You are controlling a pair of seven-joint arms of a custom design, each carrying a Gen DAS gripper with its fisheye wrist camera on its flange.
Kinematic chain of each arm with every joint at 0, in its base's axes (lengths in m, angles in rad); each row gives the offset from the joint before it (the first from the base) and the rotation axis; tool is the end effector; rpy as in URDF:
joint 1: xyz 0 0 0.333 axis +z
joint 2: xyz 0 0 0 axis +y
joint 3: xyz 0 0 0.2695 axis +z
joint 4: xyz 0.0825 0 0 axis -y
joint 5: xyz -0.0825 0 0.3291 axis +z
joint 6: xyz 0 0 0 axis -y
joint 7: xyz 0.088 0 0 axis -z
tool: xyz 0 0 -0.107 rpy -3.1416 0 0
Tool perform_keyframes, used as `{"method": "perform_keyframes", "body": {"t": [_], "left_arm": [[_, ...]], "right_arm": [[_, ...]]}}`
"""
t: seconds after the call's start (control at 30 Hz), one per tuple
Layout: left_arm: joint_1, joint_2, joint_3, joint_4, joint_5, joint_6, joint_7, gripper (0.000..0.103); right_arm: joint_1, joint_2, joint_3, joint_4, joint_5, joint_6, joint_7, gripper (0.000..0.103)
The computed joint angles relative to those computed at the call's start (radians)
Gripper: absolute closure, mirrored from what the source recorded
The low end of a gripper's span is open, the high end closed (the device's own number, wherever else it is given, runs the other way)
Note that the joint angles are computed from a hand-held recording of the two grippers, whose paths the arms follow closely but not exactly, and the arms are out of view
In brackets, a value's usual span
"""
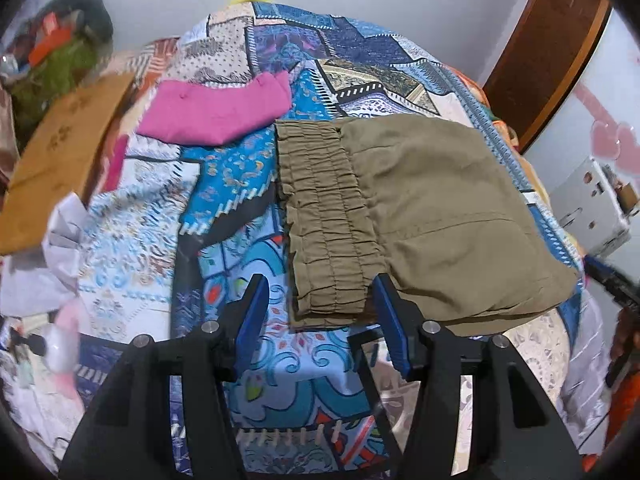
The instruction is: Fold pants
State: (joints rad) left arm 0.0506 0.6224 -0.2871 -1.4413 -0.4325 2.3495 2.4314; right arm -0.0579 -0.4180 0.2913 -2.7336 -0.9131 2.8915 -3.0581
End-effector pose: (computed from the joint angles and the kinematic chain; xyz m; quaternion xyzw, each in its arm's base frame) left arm 0.6562 -0.1247 0.3579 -0.3789 0.8794 -0.2879 0.0145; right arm 0.3621 0.1305 0.3800 -0.4468 0.8216 -0.2371 0.2629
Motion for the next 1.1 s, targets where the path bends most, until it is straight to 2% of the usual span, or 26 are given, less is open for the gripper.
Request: {"method": "perform_keyframes", "body": {"t": [0.17, 0.2, 0.23, 0.3, 0.37, 0.4, 0.43, 0.47, 0.53, 0.57, 0.67, 0.8, 0.9, 1.1], "left_arm": [[0.014, 0.082, -0.007, 0.140, -0.014, -0.175, -0.039, 0.049], [0.012, 0.081, -0.006, 0.136, -0.015, -0.172, -0.038, 0.049], [0.013, 0.069, -0.008, 0.115, -0.019, -0.155, -0.026, 0.049], [0.010, 0.053, -0.008, 0.090, -0.020, -0.137, -0.011, 0.049], [0.006, 0.041, -0.007, 0.070, -0.022, -0.120, -0.004, 0.052], [0.003, 0.033, -0.005, 0.056, -0.021, -0.105, -0.002, 0.053], [0.004, 0.025, -0.006, 0.046, -0.023, -0.097, 0.006, 0.057], [0.004, 0.009, -0.008, 0.019, -0.026, -0.072, 0.023, 0.058], [-0.001, -0.040, -0.012, -0.059, -0.030, 0.020, 0.069, 0.059], [-0.005, -0.071, -0.015, -0.107, -0.032, 0.077, 0.098, 0.060], [-0.004, -0.122, -0.028, -0.175, -0.052, 0.169, 0.155, 0.060], [0.015, -0.149, -0.042, -0.176, -0.107, 0.170, 0.192, 0.060], [0.012, -0.154, -0.037, -0.166, -0.130, 0.166, 0.201, 0.060], [-0.022, -0.116, 0.008, -0.142, -0.062, 0.141, 0.142, 0.060]], "right_arm": [[-0.042, 0.023, 0.024, -0.037, -0.013, 0.072, 0.098, 0.059], [-0.045, 0.028, 0.025, -0.040, -0.013, 0.081, 0.103, 0.059], [-0.053, 0.031, 0.033, -0.041, -0.020, 0.090, 0.117, 0.059], [-0.117, 0.029, 0.086, -0.041, -0.094, 0.126, 0.208, 0.059], [-0.127, 0.043, 0.079, -0.042, -0.114, 0.159, 0.221, 0.067], [-0.111, 0.050, 0.068, -0.041, -0.096, 0.149, 0.203, 0.075], [-0.089, 0.055, 0.055, -0.039, -0.073, 0.132, 0.176, 0.087], [-0.096, 0.057, 0.067, -0.036, -0.090, 0.124, 0.180, 0.094], [-0.126, 0.049, 0.096, -0.035, -0.167, 0.129, 0.245, 0.094], [-0.117, 0.049, 0.087, -0.034, -0.178, 0.123, 0.248, 0.094], [-0.056, 0.032, 0.045, -0.029, -0.168, 0.072, 0.210, 0.099], [-0.020, -0.038, 0.013, -0.043, -0.173, 0.038, 0.203, 0.100], [-0.032, -0.086, 0.010, -0.060, -0.188, 0.065, 0.217, 0.100], [-0.024, -0.078, 0.040, -0.066, -0.110, 0.044, 0.154, 0.100]]}}
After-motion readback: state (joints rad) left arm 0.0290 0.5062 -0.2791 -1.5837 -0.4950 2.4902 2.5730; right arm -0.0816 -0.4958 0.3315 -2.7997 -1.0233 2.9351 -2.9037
